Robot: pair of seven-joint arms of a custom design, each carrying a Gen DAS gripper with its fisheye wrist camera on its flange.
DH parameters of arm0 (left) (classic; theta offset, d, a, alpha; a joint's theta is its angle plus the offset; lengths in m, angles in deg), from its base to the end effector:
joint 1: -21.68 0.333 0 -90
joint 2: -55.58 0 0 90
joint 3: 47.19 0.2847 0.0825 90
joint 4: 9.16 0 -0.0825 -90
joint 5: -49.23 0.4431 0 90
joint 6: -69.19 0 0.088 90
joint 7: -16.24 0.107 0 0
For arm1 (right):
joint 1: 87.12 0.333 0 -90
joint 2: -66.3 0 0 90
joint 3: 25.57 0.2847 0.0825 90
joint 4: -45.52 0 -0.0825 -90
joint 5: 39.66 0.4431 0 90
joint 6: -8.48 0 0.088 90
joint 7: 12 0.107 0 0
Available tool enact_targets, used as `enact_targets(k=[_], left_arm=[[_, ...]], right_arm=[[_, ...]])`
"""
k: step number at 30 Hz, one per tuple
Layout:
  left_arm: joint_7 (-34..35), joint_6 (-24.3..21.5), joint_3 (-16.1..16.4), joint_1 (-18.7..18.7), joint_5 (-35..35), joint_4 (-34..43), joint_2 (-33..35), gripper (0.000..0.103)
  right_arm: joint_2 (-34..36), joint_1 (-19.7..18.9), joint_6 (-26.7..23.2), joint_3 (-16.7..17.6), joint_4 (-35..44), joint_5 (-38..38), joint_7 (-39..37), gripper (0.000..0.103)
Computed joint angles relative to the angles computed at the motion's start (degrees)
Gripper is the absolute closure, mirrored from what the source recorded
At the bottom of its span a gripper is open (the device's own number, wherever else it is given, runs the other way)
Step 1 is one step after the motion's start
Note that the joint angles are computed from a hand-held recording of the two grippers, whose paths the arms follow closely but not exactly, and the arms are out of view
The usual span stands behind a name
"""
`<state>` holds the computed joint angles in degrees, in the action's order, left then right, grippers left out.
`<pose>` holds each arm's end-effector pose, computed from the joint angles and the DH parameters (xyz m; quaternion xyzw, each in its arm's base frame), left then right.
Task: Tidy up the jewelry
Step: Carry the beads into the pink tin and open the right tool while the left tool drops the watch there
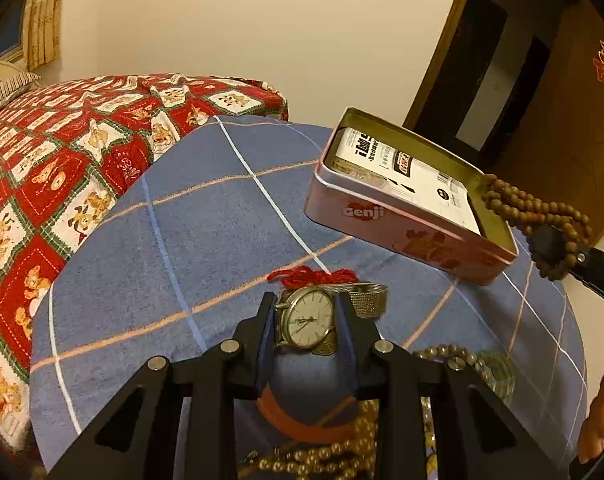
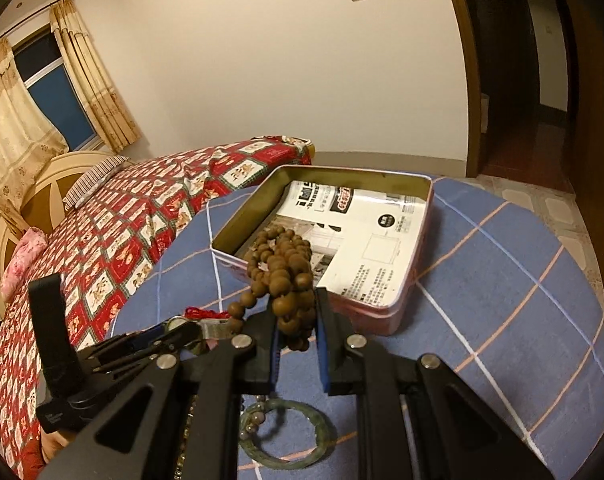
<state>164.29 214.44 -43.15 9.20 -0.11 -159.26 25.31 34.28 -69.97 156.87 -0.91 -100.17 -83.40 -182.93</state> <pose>0.4726 -0.0634 0.4085 -0.4555 0.8064 -0.3707 0.0691 0.3632 0.3380 0.4466 -0.4851 0.7569 -0.2496 0.3597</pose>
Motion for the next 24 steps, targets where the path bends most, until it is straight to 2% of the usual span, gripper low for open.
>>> enact_targets(k=[3,4,5,7,13,14,16,20,24], left_arm=[[3.54,0.33,1.39,-0.75,-1.59,-1.94,-3.17,0.074],[5.21,-0.07,2.39,-1.14,-2.61,-2.58,-4.68,0.088],[6.29,-1.43,3.27,-1.19,-2.96,-2.78,-5.82,0.09],[7.52,-2.56,4.29,-1.03,-4.14,-3.03,-7.98,0.09],[11.33,-1.91,6.07,-2.0,-9.67,-1.34,-10.24,0.091],[12.02,-2.65,6.48,-2.17,-10.36,-0.92,-10.36,0.097],[13.34,-4.85,7.28,-2.56,-12.17,0.22,-10.39,0.099],[15.24,-8.08,7.07,-2.29,-15.27,1.96,-10.16,0.099],[16.34,-7.14,4.43,-2.01,-16.93,3.77,-8.0,0.099]], right_arm=[[0.0,0.02,0.26,0.08,-0.09,0.03,0.63,0.085],[-0.03,0.06,0.19,0.14,-0.09,0.02,0.71,0.085],[-0.07,0.12,-0.12,0.25,-0.04,0.01,0.68,0.085],[-0.61,0.17,-0.4,0.39,-0.2,-0.23,0.95,0.085],[-3.31,-0.39,-2.73,1.35,-0.88,-1.51,2.61,0.085],[-3.48,-0.48,-2.89,1.28,-0.94,-1.59,2.74,0.085],[-3.72,-0.68,-3.14,1.17,-0.99,-1.74,2.98,0.085],[-3.73,-1.09,-3.23,1.31,-1.15,-2.31,3.79,0.085],[-2.8,-1.57,-2.58,1.05,-0.93,-3.26,4.07,0.085]])
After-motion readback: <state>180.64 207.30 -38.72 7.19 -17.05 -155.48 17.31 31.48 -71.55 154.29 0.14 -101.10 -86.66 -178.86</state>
